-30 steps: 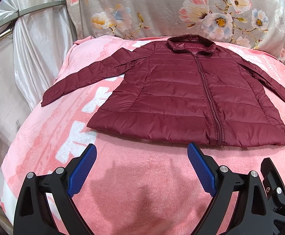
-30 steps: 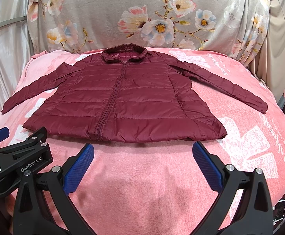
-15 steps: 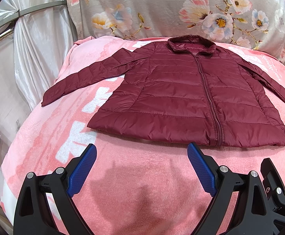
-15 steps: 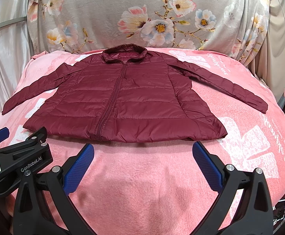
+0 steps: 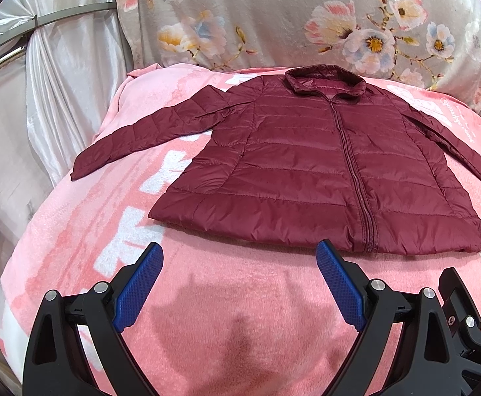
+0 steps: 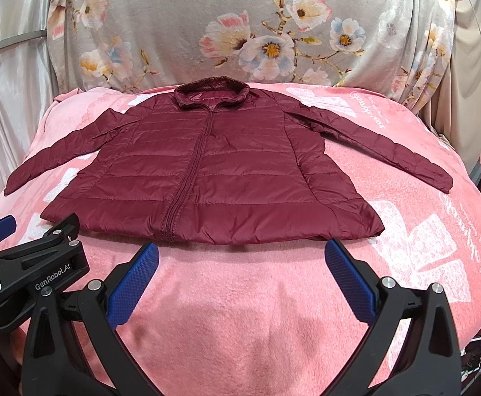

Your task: Fold large clothes

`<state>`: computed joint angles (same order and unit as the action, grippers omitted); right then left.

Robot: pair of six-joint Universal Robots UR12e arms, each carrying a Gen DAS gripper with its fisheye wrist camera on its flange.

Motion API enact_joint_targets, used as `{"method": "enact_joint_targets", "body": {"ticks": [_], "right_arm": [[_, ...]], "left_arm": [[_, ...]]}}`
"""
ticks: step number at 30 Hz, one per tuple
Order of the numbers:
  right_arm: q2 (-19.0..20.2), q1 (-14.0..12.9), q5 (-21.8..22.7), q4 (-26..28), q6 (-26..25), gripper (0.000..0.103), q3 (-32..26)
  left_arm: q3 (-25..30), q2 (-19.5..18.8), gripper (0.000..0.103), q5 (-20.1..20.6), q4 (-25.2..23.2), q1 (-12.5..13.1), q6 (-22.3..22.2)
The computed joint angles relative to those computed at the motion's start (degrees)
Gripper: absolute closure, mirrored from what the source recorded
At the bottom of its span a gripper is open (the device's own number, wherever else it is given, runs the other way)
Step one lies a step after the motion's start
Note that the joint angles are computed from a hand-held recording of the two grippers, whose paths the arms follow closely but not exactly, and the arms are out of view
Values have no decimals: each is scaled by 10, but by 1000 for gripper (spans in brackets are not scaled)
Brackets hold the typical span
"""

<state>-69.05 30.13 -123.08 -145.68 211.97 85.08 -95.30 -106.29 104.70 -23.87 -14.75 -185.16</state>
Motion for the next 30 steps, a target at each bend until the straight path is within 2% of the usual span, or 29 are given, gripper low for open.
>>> {"method": "enact_joint_targets", "body": {"ticks": [15, 24, 30], "right_arm": [[1, -6, 3, -9, -5, 5, -1], [1, -27, 5, -9, 9, 5, 4], [-1, -55, 6, -11, 26, 5, 13]], "left_arm": [[4, -8, 12, 6, 19, 1, -11], [24, -25, 12, 17, 9, 1, -14], [50, -47, 12, 25, -2, 0, -11]]}}
